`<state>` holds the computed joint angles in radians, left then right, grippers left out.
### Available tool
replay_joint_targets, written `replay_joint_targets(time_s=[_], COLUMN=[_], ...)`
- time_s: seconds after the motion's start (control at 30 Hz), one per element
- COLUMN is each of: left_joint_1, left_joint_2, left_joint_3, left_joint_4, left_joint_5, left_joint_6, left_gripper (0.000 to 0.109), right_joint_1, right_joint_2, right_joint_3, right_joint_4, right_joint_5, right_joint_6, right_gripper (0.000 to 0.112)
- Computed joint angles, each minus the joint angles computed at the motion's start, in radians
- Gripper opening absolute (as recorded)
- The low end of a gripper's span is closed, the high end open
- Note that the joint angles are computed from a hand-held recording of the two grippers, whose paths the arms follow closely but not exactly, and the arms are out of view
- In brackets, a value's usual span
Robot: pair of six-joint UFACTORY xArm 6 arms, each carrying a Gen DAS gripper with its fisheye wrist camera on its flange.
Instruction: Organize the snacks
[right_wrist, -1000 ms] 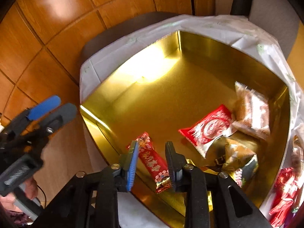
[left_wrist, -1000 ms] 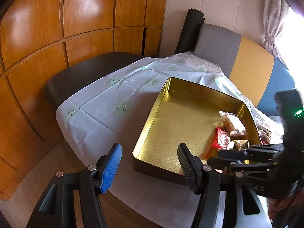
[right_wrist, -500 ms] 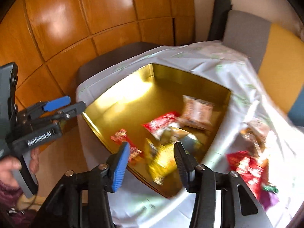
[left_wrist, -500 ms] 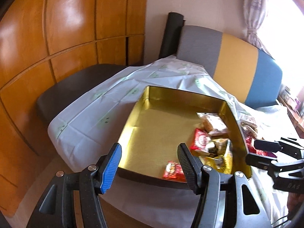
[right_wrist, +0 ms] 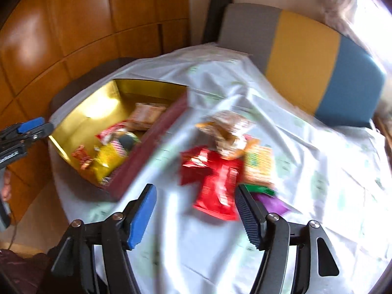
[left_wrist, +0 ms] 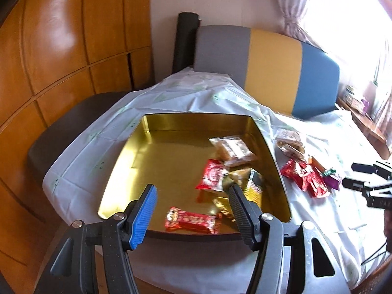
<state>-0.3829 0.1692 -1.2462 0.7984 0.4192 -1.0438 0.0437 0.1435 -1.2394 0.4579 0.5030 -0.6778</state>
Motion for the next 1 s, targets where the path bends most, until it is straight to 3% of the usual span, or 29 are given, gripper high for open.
replay_joint_targets(time_s=[0.33, 0.47, 0.57, 0.67, 0.87, 1.0], left_joint_1=[-0.059, -0.082, -0.099, -0.114, -0.141, -0.152], left_joint_2=[0.068, 0.106, 0.143, 0.195, 0.344, 0.502], left_joint_3=[-0.087, -0.138, -0.189, -0.261, -0.496, -0.754], left_joint_4=[-0.083, -0.123, -0.193, -0.343, -0.571, -0.696], left_joint_5=[0.024, 0.041, 0.053, 0.054, 0.12, 0.23], left_joint_6=[0.123, 0.19, 0.281, 0.427, 0.615, 0.712], left_gripper=[0.062, 0.062, 0.062, 0.062, 0.062, 0.062], right_joint_1=[-0.136, -0.191, -0.231, -0.254, -0.271, -0.267], right_joint_2=[0.077, 0.113, 0.15, 0.183, 0.209, 0.202], right_joint_3=[-0.047, -0.061, -0.082, -0.134, -0.178, -0.177], right_joint_4=[-0.142, -0.111, -0.076, -0.071, -0.068, -0.038], right_joint_5=[-0.05, -0.063, -0.045, -0.003, 0.055, 0.071], right_joint_6=[0.144, 0.194, 0.255, 0.319, 0.39, 0.366], right_gripper=[0.076, 0.076, 0.076, 0.076, 0.077, 0.078])
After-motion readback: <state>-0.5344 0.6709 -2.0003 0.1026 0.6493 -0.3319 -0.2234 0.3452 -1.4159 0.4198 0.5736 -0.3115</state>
